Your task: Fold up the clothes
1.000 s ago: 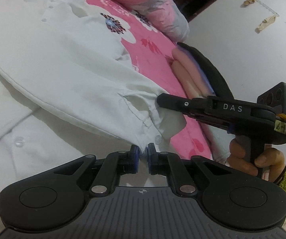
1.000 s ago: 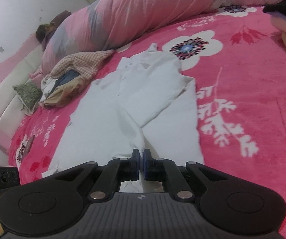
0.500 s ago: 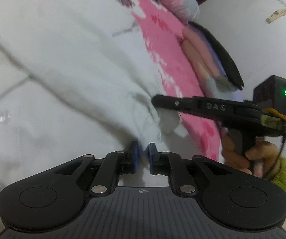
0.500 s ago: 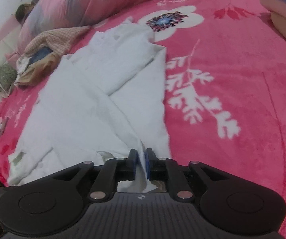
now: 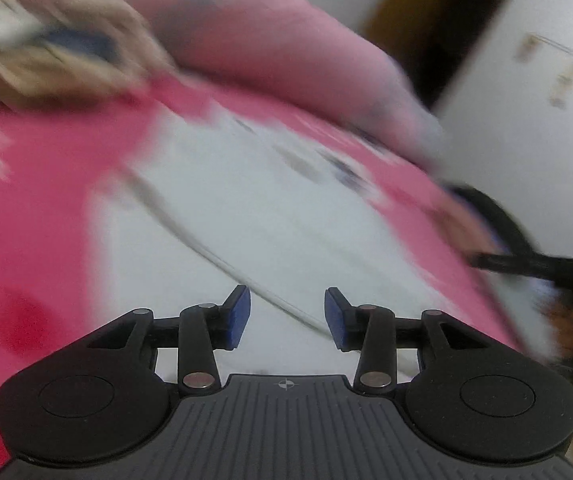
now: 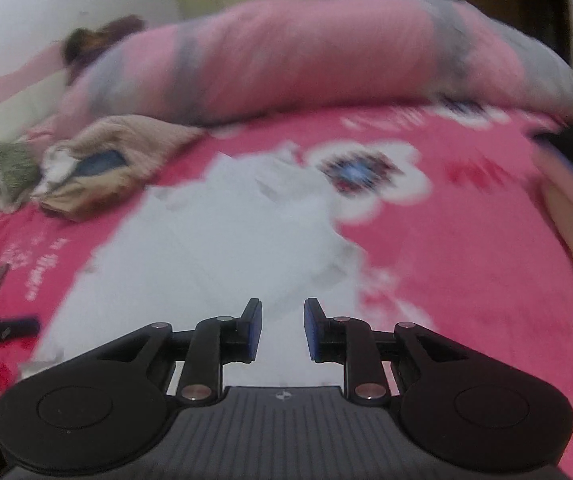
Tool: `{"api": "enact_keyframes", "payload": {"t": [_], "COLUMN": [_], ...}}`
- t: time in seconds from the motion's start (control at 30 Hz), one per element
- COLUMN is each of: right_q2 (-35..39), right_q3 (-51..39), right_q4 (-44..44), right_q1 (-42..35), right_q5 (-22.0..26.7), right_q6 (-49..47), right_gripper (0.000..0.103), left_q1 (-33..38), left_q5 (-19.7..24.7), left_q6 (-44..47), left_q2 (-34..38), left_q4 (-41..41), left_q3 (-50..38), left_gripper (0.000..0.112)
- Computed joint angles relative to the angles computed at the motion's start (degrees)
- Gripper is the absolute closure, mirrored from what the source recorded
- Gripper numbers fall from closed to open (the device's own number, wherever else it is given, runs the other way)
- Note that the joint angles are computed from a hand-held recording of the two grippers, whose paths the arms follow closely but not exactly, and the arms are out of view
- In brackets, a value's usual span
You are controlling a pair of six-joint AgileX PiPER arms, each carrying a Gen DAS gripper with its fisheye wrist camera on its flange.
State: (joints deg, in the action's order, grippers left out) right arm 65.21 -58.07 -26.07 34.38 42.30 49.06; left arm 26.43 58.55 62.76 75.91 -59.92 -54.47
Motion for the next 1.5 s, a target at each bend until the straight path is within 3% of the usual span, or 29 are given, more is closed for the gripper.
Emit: {"api": "enact_keyframes", "payload": {"t": [0.17,0.3,0.43,0.5,0.6,0.7,0.87,0.97,1.13,1.23,1.33,1.5], "right_q2": [16.69,31.09,40.32,41.55,43.01,41.08,41.75,41.85,38.4,38.3,42.35,49.97], "right_q3": [-14.25,-26.95,-32.87,-31.53,-29.73,-24.58,-26.45,-27.98,-28.26,-31.83,-40.29,-52.08], "right_q4": [8.08,15.19,19.83,20.04,17.06,14.86,10.07,8.96,6.31,5.9,6.37,7.12], "right_q1": [-0.22,-0.52,-1.59,-1.95,-1.62,-1.45,0.35,0.77,1.8,1.76,1.56,-1.89], "right_q5": [-6.88,-7.63,-7.02,-6.64,-5.49,-8.93,-5.76,-3.57,-1.25,-0.73,0.23,0.02], "right_q6": [-11.37,-19.23,-21.96,-21.24,-18.37,-16.14,-12.58,-11.8,-11.59,-13.0,-16.14,-18.32], "right_gripper": [0.08,0.08,0.081,0.083,0.083,0.084,0.084,0.084,0.083,0.083,0.083,0.084], "left_q1": [-9.61,-13.9,-18.59,-18.03,-15.89,-15.82,-15.65,-13.7,-6.69,-5.75,-9.63,-15.16], "left_q5": [-21.86,-27.4,-40.82,-43.44,-43.73,-44.25,-44.11,-41.54,-35.94,-32.25,-30.18,-25.05], "left_q6": [2.93,7.24,7.08,6.76,6.43,7.44,6.25,1.79,3.07,2.07,1.93,-1.96], "left_q2": [9.28,16.24,19.1,18.6,18.67,18.5,19.0,17.8,13.11,12.7,14.59,22.54], "left_q4": [9.64,5.58,5.14,2.03,-2.04,-3.11,-2.12,1.04,-3.5,-5.67,-5.68,-5.07], "left_q3": [-6.46,-9.34,-7.73,-5.99,-5.2,-4.71,-5.29,-5.21,-3.02,-5.39,-9.7,-20.57], "left_gripper": [0.071,0.071,0.071,0.071,0.071,0.07,0.07,0.07,0.07,0.07,0.069,0.069]}}
